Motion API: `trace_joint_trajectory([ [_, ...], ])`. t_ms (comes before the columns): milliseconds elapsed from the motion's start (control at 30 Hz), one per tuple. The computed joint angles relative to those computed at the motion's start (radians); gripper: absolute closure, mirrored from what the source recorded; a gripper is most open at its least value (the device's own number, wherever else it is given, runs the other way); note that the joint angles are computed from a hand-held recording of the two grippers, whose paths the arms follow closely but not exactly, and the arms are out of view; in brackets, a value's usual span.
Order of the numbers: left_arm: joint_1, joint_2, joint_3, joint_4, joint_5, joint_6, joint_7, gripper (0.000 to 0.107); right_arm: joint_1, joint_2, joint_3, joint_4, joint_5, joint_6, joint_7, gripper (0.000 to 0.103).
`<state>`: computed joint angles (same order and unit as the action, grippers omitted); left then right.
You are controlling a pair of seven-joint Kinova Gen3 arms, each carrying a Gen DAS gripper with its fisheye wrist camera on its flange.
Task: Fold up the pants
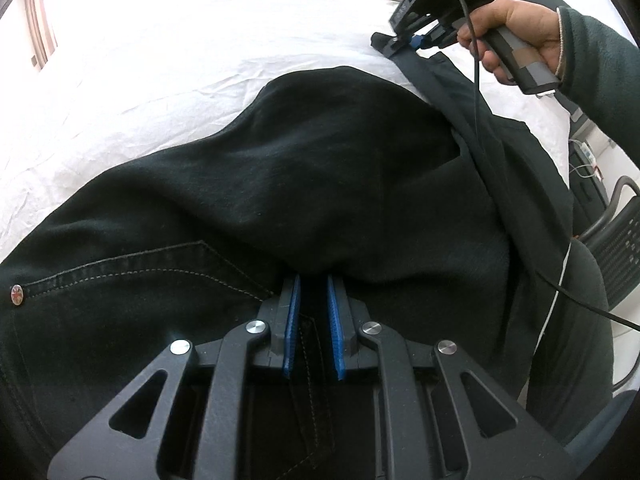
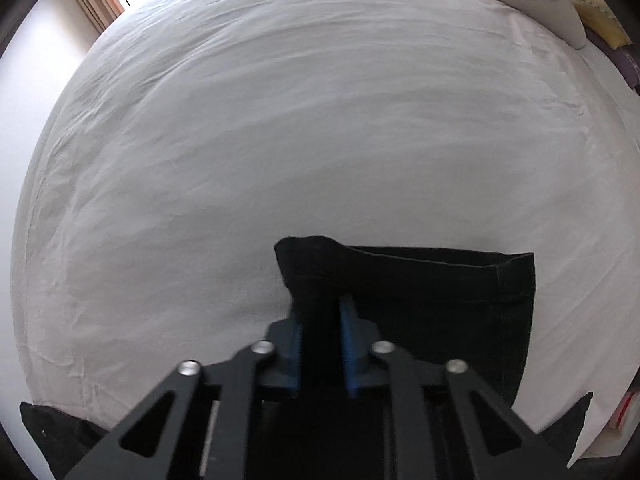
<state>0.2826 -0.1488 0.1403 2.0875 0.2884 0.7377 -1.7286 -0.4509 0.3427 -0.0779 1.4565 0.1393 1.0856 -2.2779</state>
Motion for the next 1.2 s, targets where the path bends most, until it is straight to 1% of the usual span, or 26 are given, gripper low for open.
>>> trace_joint_trajectory([
  [33,0.0,-0.001,0.005,-0.001,-0.008,0.0,0.008,0.094,0.006,-0.022,0.002,0.025,-0.004,-0.023,-0.001,0.093],
  [133,0.004,0.0,0.024,-0.003,-0.041,-0.006,0.045,0.094,-0.038,-0.131,0.081,0.144,-0.038,-0.143,0.011,0.094],
  [200,0.008,0.003,0.032,-0.005,-0.058,-0.008,0.065,0.094,-0.043,-0.224,0.095,0.232,-0.035,-0.214,-0.023,0.094],
  [233,0.01,0.003,0.034,-0.006,-0.065,-0.008,0.072,0.094,-0.035,-0.27,0.089,0.276,-0.023,-0.247,-0.039,0.094],
  [267,0.013,0.004,0.037,-0.007,-0.071,-0.008,0.081,0.094,-0.046,-0.316,0.096,0.319,0.005,-0.272,-0.07,0.094],
  [300,0.015,0.005,0.042,-0.009,-0.081,-0.008,0.094,0.094,-0.041,-0.363,0.089,0.364,0.02,-0.306,-0.091,0.094],
  [333,0.018,0.006,0.045,-0.01,-0.089,-0.008,0.105,0.094,-0.018,-0.409,0.067,0.406,0.04,-0.325,-0.128,0.094],
  [400,0.022,0.008,0.059,-0.015,-0.117,-0.008,0.14,0.094,0.068,-0.502,-0.013,0.484,0.053,-0.364,-0.18,0.094],
  [500,0.031,0.016,0.078,-0.025,-0.16,-0.003,0.197,0.094,0.181,-0.641,-0.08,0.567,0.015,-0.352,-0.233,0.095],
  [533,0.035,0.018,0.081,-0.026,-0.171,-0.004,0.213,0.094,0.201,-0.687,-0.092,0.593,0.011,-0.356,-0.243,0.095],
  [567,0.039,0.018,0.086,-0.027,-0.182,-0.005,0.23,0.094,0.202,-0.733,-0.087,0.623,0.012,-0.358,-0.259,0.095],
  [667,0.051,0.017,0.097,-0.023,-0.218,-0.015,0.276,0.094,0.221,-0.872,-0.104,0.693,0.037,-0.321,-0.337,0.095],
  [700,0.055,0.017,0.099,-0.023,-0.225,-0.016,0.286,0.094,0.241,-0.919,-0.111,0.711,0.028,-0.308,-0.34,0.095],
  [733,0.058,0.019,0.099,-0.026,-0.23,-0.012,0.297,0.094,0.28,-0.965,-0.119,0.727,0.006,-0.301,-0.326,0.095],
  [800,0.062,0.026,0.097,-0.037,-0.233,0.002,0.315,0.094,0.353,-1.03,-0.124,0.748,-0.056,-0.309,-0.284,0.095],
  [833,0.063,0.03,0.095,-0.042,-0.233,0.008,0.323,0.094,0.393,-1.071,-0.115,0.765,-0.092,-0.301,-0.254,0.095],
  [867,0.064,0.033,0.093,-0.046,-0.232,0.013,0.332,0.094,0.414,-1.104,-0.099,0.78,-0.115,-0.287,-0.232,0.095],
  [1033,0.064,0.041,0.088,-0.062,-0.231,0.031,0.389,0.094,0.473,-1.233,-0.064,0.85,-0.17,-0.221,-0.203,0.096],
  [1167,0.067,0.04,0.089,-0.057,-0.238,0.023,0.421,0.094,0.509,-1.324,-0.031,0.897,-0.213,-0.169,-0.19,0.096],
  [1200,0.067,0.039,0.087,-0.053,-0.236,0.019,0.422,0.094,0.514,-1.334,-0.027,0.904,-0.223,-0.162,-0.184,0.096],
])
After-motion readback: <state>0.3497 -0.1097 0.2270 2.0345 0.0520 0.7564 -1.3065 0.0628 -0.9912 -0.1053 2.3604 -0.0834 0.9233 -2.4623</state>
